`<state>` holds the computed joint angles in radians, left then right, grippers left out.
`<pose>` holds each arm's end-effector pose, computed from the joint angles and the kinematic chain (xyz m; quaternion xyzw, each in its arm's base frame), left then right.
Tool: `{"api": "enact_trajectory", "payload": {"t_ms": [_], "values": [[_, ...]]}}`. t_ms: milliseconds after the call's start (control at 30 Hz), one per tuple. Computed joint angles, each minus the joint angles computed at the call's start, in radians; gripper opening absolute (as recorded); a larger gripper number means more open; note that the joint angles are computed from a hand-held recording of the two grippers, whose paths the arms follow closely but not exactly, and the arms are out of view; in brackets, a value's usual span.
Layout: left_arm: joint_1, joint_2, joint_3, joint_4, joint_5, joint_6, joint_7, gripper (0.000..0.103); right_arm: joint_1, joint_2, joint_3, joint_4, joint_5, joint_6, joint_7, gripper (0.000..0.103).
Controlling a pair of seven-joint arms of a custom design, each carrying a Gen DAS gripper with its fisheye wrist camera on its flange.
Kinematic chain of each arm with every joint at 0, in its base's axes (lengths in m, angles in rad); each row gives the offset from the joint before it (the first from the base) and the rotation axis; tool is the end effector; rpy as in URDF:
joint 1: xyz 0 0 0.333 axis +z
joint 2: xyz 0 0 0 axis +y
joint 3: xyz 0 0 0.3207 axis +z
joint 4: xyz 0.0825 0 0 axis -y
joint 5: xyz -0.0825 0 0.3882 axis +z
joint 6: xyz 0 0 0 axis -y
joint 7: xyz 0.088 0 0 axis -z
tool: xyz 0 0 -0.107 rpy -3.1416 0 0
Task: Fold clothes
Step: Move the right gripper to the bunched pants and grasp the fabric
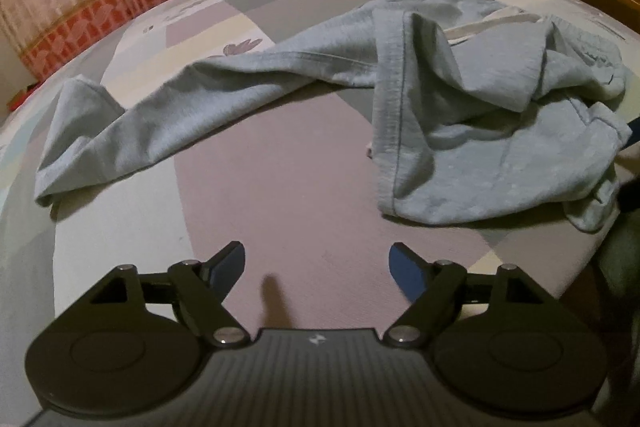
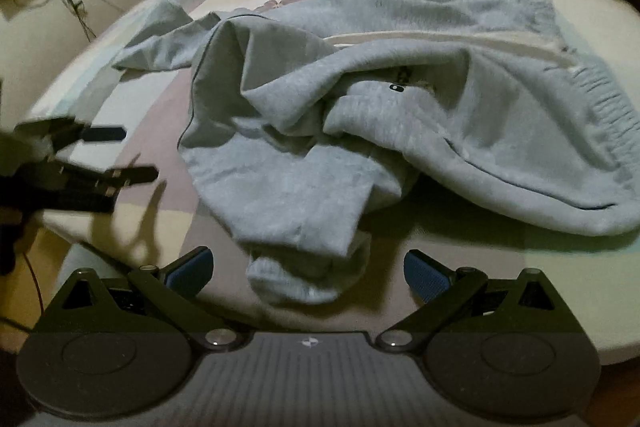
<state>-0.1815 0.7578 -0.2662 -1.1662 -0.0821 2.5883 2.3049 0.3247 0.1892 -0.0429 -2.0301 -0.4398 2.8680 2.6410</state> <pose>0.7574 -0.2781 0.4348 -0.2674 0.8975 -0.2849 0.2046 0.6002 0.1998 0.4273 -0.5206 0.7852 -0.1596 0.2948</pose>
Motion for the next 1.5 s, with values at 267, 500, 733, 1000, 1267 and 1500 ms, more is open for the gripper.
{"api": "enact_trajectory", "payload": {"t_ms": [267,500,733,1000,1267,1500], "values": [[0.002,-0.1,0.045,-0.152,0.049,0.135,-0.086,0.086,-0.065,0.119,0.078,0.091,0.23,0.13,-0.246,0.103],[0.03,-0.133,0.054,-0.213,0.069,0.196,-0.157,0.086,-0.022,0.18,0.059,0.195,0.31,0.113,-0.272,0.103],[0.062,-0.155,0.055,-0.249,0.068,0.225,-0.196,0.086,-0.121,0.303,0.255,0.37,0.527,0.056,-0.567,0.103],[0.084,-0.162,0.029,-0.262,0.056,0.22,-0.172,0.086,0.011,0.199,0.098,0.294,0.494,-0.014,-0.529,0.103],[0.075,-0.174,-0.017,-0.288,0.032,0.246,-0.091,0.086,0.112,0.004,-0.05,0.092,0.113,-0.064,-0.233,0.1],[0.065,-0.194,-0.013,-0.314,0.026,0.268,-0.074,0.086,0.1,0.067,-0.027,0.231,-0.219,-0.156,-0.268,0.078]]}}
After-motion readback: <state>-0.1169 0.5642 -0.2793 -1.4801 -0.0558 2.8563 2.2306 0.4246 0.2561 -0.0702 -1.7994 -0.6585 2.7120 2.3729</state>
